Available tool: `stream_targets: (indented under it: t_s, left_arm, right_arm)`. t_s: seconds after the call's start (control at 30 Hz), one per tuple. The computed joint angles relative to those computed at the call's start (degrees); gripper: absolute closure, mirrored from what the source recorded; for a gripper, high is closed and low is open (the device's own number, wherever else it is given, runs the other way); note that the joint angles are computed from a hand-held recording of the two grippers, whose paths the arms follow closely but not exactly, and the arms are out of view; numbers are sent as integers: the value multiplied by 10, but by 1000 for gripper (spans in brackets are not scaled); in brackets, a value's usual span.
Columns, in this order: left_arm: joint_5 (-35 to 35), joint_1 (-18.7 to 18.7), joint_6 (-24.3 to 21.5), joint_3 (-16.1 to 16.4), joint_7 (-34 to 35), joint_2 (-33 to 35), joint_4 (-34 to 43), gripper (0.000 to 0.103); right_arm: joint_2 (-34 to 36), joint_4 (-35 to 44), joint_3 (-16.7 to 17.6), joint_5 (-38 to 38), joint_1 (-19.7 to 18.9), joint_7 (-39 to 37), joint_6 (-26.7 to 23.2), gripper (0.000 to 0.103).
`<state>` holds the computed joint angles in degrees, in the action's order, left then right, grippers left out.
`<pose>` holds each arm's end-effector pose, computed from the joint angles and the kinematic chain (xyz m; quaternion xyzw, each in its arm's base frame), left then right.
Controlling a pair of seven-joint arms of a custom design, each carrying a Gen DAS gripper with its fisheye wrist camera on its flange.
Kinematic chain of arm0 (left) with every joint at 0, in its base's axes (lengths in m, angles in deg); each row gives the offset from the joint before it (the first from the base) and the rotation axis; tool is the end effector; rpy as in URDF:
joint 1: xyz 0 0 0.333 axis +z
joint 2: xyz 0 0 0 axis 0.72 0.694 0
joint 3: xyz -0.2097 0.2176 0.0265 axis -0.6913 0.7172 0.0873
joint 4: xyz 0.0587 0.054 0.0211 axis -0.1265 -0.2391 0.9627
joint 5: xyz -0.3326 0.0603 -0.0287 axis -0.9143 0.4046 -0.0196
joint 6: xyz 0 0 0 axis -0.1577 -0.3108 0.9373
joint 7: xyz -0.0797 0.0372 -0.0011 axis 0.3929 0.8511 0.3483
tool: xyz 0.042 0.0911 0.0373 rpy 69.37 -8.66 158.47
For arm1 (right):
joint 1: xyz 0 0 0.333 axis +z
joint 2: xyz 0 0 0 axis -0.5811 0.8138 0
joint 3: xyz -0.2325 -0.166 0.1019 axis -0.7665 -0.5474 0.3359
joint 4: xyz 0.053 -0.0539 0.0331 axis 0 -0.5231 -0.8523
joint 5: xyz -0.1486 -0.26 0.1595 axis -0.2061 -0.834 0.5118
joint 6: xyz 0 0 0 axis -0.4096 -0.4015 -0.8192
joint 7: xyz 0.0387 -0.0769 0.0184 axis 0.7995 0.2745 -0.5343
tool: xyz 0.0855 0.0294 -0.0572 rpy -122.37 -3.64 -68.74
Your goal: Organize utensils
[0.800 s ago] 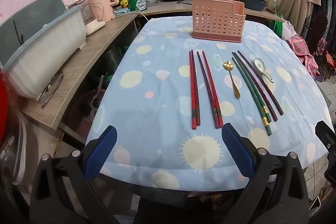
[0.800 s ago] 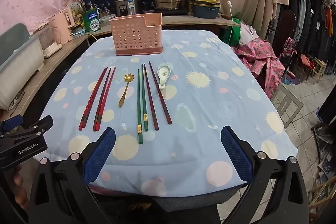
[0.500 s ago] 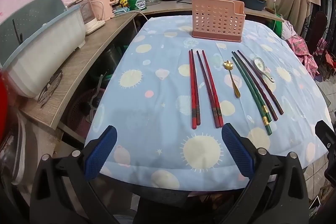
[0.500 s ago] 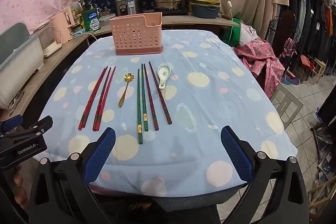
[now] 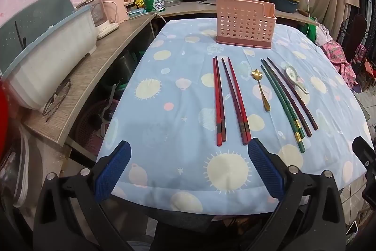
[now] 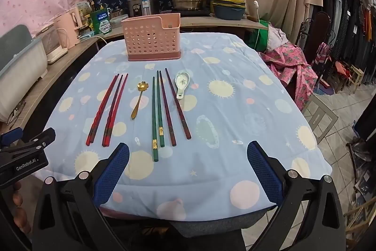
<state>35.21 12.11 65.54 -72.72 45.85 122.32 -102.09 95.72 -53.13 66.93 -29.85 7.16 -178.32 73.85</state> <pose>0.5952 -0.3948 0.4169 -0.5228 0.7691 -0.2638 0.2562 0.4829 0.4241 0.4159 -0.4676 0.7906 -0.3259 0.2237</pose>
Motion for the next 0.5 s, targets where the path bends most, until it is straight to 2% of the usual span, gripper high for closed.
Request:
stream_targets:
  t_s: [0.17, 0.23, 0.5]
  left_arm:
    - [3, 0, 4, 2, -2, -6, -9, 8]
    - [-7, 6, -13, -5, 11, 4, 16, 8]
    - [-7, 4, -12, -1, 12, 9, 23, 8]
  right_arm:
    - [0, 0, 0, 0, 0, -2, -1, 7]
    - [-1, -3, 0, -1, 0, 0, 1, 7]
    - [-1, -2, 1, 1, -1, -1, -3, 7]
